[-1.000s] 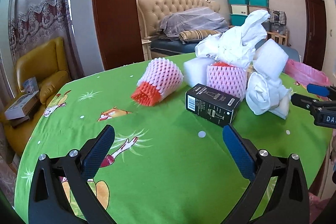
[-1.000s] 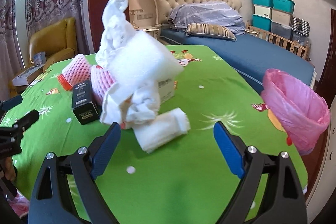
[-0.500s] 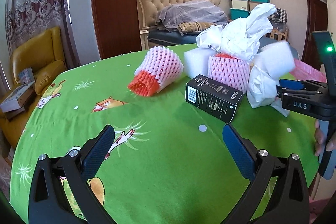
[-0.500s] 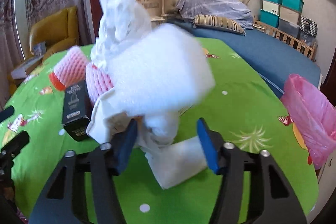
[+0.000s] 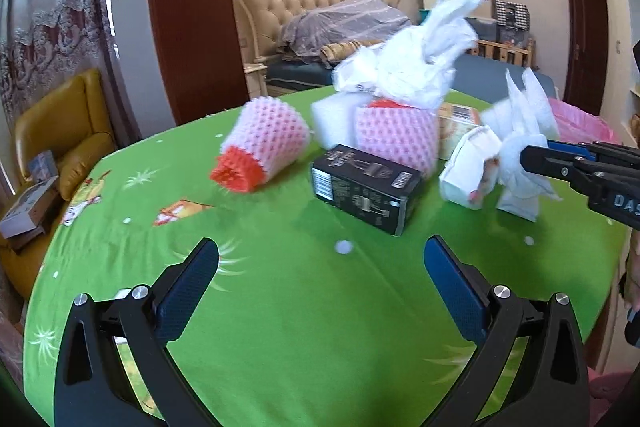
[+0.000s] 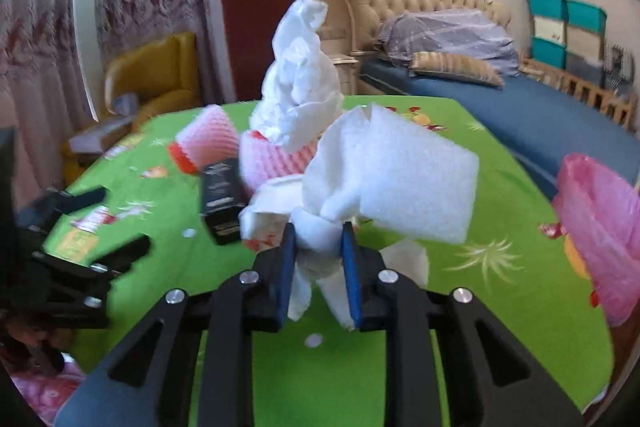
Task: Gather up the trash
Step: 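Grasp a crumpled white tissue with the right tool while the left tool grasps a white paper packet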
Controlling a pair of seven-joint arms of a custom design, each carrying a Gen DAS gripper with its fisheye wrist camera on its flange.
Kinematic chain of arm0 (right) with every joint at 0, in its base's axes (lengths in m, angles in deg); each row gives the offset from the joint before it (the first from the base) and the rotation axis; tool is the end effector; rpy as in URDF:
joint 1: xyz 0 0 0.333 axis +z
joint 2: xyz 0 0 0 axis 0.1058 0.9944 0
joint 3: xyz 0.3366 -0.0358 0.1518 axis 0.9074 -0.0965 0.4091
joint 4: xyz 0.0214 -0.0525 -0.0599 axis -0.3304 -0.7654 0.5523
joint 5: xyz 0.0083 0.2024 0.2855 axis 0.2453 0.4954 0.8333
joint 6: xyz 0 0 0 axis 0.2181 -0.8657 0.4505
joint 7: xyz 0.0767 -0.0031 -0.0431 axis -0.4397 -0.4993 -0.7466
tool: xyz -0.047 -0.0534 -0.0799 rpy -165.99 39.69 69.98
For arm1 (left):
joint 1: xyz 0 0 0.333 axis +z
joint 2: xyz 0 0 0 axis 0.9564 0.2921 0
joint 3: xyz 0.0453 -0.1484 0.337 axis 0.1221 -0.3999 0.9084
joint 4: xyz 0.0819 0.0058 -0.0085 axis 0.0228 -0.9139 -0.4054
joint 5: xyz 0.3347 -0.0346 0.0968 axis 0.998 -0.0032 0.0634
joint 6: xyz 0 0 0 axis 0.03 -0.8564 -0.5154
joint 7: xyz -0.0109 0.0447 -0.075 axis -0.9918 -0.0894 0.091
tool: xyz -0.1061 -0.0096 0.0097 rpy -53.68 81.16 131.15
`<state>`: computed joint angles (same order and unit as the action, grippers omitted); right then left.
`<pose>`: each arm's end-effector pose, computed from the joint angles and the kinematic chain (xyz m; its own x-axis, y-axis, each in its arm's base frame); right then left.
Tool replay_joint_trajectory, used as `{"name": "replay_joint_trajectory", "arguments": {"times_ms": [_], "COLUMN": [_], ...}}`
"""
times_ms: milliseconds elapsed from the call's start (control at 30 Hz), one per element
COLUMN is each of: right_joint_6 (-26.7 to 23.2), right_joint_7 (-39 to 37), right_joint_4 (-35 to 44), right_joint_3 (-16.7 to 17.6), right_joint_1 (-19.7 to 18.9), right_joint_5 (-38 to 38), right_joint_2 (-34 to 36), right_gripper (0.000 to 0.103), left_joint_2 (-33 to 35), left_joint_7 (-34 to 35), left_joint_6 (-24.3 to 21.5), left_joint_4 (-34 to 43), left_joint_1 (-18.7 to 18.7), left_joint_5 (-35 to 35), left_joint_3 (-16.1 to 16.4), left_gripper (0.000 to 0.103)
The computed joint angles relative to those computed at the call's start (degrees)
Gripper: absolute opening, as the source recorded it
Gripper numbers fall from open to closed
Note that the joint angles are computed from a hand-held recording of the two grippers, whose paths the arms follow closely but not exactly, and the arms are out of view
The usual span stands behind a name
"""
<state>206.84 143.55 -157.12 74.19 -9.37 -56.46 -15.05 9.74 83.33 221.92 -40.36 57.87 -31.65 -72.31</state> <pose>0.7028 0.1709 0.3406 0.5210 -0.8430 -0.1338 -0.4971 -0.1723 -0.8504 0.6235 -0.0800 0.3342 0.0053 -0.9946 -0.1032 -0.5574 0.0827 -0.8261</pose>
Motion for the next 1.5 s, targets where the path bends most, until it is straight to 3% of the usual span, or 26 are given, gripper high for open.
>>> {"name": "replay_joint_trajectory", "arguments": {"times_ms": [67,167,300,367,467,633,700,867,1100,1200,1333,1500], "right_joint_6": [-1.27,-2.71,-4.96,-3.99,-1.46,5.33,8.16,10.72,11.42,12.50,13.23,14.06], "right_joint_7": [-1.51,-3.49,-5.24,-6.00,-7.08,-3.60,-1.78,3.22,9.32,11.37,14.68,17.85], "right_joint_4": [-1.08,-0.96,1.68,1.88,0.93,-1.26,-1.88,-1.98,-1.71,-2.02,-1.62,-1.29], "right_joint_3": [4.71,8.26,9.92,6.92,5.08,2.81,-0.75,-6.98,-10.76,-12.25,-13.59,-17.34], "right_joint_1": [-3.84,-6.01,-5.58,-2.98,-1.41,-1.23,0.05,1.39,1.98,2.67,3.28,5.37], "right_joint_5": [-3.09,-3.76,-0.26,1.76,2.60,1.28,2.56,5.38,3.88,2.56,0.87,0.02], "right_joint_2": [1.33,3.09,5.23,4.02,2.79,0.43,-1.61,-4.36,-4.32,-4.11,-3.91,-4.70], "right_gripper": [0.022,0.027,0.030,0.027,0.023,0.023,0.023,0.023,0.023,0.023,0.023,0.023], "left_joint_2": [-0.21,-0.26,-0.24,-0.23,-0.20,-0.44,-0.57,-0.91,0.35,2.25,4.40,7.44], "left_joint_7": [0.37,2.13,2.53,2.03,1.11,1.20,1.48,0.94,1.61,2.76,1.88,0.79], "left_joint_6": [0.52,1.36,1.59,1.32,1.32,3.05,3.12,2.05,0.53,-3.20,-10.20,-18.13], "left_joint_4": [-0.71,-1.53,-1.67,-1.56,-1.52,-2.53,-2.59,-2.02,2.36,7.30,13.52,19.53], "left_joint_1": [-0.47,-2.12,-1.13,-0.25,0.79,0.09,0.00,1.81,3.09,2.85,4.96,3.70], "left_joint_5": [0.01,-1.47,-1.40,-0.90,0.20,-0.12,-0.13,4.07,11.39,13.69,18.71,22.17], "left_joint_3": [-0.06,0.96,0.07,-0.55,-1.30,-1.11,-1.24,-3.47,-5.16,-4.69,-6.73,-5.43], "left_gripper": [0.097,0.097,0.097,0.097,0.097,0.097,0.097,0.097,0.097,0.093,0.086,0.072]}}
